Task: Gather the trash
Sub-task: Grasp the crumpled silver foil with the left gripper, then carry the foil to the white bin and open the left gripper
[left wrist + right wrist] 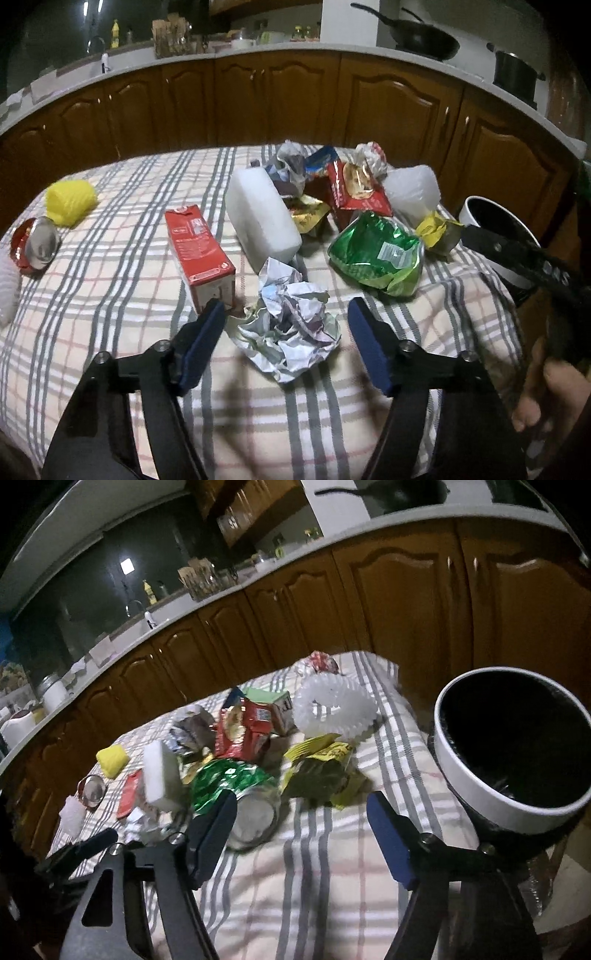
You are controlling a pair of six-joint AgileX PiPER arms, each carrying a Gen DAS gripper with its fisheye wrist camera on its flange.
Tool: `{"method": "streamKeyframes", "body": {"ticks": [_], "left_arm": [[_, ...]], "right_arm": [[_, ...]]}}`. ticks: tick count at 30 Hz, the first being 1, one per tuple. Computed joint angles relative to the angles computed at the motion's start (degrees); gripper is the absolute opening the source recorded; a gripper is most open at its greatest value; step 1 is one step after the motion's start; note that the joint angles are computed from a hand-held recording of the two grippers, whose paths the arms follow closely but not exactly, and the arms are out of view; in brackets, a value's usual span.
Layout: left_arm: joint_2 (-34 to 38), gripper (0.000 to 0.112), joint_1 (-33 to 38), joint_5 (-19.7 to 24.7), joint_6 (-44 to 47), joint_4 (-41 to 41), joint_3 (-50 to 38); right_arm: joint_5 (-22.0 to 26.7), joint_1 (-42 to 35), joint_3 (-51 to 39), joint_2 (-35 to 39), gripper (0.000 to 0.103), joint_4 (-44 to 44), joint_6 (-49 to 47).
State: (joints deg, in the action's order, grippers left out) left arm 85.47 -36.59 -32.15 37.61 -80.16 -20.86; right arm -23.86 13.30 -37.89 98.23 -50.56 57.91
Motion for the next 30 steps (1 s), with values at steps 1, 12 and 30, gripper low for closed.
{"method": "streamKeyframes", "body": {"ticks": [1, 12, 30], "left_arm": [[0.28, 0.061, 1.09, 1.07, -0.61, 1.31, -0.13], [1.41, 0.023, 3.77, 4.64, 0.08, 5.64, -1.81], [-6.19, 0.018, -1.74, 3.12, 11.14, -3.12, -4.74]], "right_arm": [[0.23, -0.76, -1.68, 1.1, 0.072, -4.11, 3.84], [0.22, -3.82, -12.78, 10.1, 0.021, -23.02, 21.18], [-6.3, -9.97, -9.78, 6.0, 0.031, -25.4, 20.13]]}}
